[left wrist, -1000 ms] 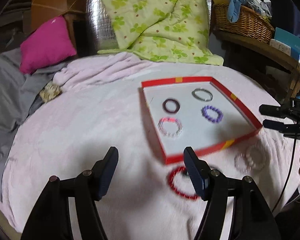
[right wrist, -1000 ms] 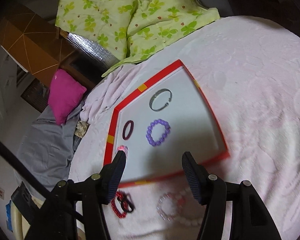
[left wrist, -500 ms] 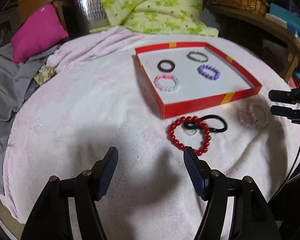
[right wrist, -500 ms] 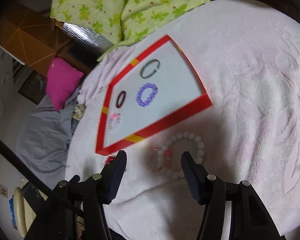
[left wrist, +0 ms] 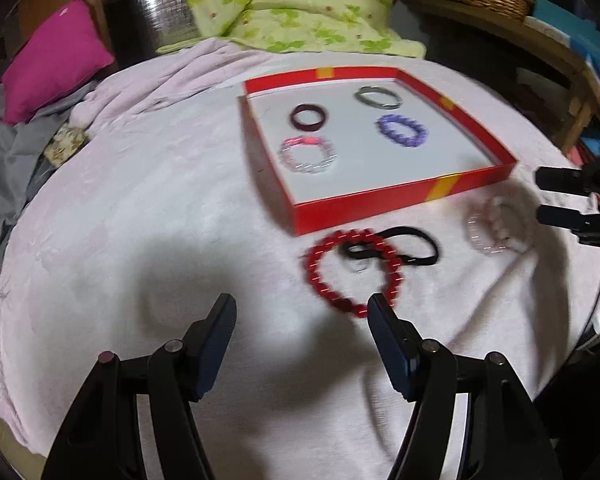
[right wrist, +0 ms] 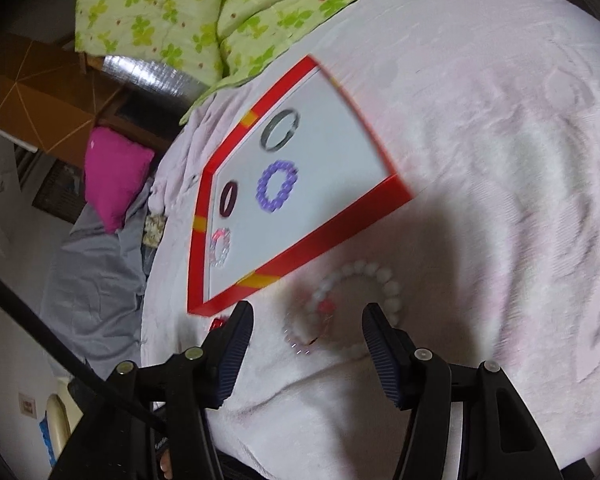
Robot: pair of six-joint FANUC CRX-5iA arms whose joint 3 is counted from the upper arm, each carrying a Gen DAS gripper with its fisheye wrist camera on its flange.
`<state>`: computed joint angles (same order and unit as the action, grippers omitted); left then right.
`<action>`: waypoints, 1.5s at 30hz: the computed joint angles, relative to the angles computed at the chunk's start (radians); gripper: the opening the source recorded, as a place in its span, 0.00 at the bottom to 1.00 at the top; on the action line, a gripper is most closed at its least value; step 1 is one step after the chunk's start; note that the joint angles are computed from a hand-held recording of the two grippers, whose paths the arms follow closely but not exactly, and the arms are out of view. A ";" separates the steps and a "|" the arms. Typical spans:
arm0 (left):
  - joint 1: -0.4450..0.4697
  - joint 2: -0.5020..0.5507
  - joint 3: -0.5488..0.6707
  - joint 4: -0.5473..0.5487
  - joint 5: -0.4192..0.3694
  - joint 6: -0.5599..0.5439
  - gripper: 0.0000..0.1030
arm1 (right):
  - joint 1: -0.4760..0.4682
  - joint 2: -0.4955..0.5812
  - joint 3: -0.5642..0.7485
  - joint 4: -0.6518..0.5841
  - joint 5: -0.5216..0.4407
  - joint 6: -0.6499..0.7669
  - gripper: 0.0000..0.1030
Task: Organize jewelry
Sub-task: 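Grasp the white pearl bracelet with the right tool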
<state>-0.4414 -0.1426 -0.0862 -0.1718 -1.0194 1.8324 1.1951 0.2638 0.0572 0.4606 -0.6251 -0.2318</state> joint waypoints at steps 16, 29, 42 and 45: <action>0.030 0.032 -0.054 0.287 0.134 -0.154 0.64 | 0.012 0.104 0.162 -0.026 -0.321 0.181 0.32; 0.034 0.108 -0.029 0.381 0.142 -0.172 0.36 | 0.049 0.212 0.306 0.038 -0.551 0.312 0.12; 0.029 0.151 -0.011 0.393 0.154 -0.179 0.08 | 0.049 0.156 0.230 0.044 -0.487 0.233 0.12; 0.039 0.126 -0.046 0.459 0.180 -0.245 0.07 | 0.056 0.134 0.196 0.095 -0.482 0.185 0.12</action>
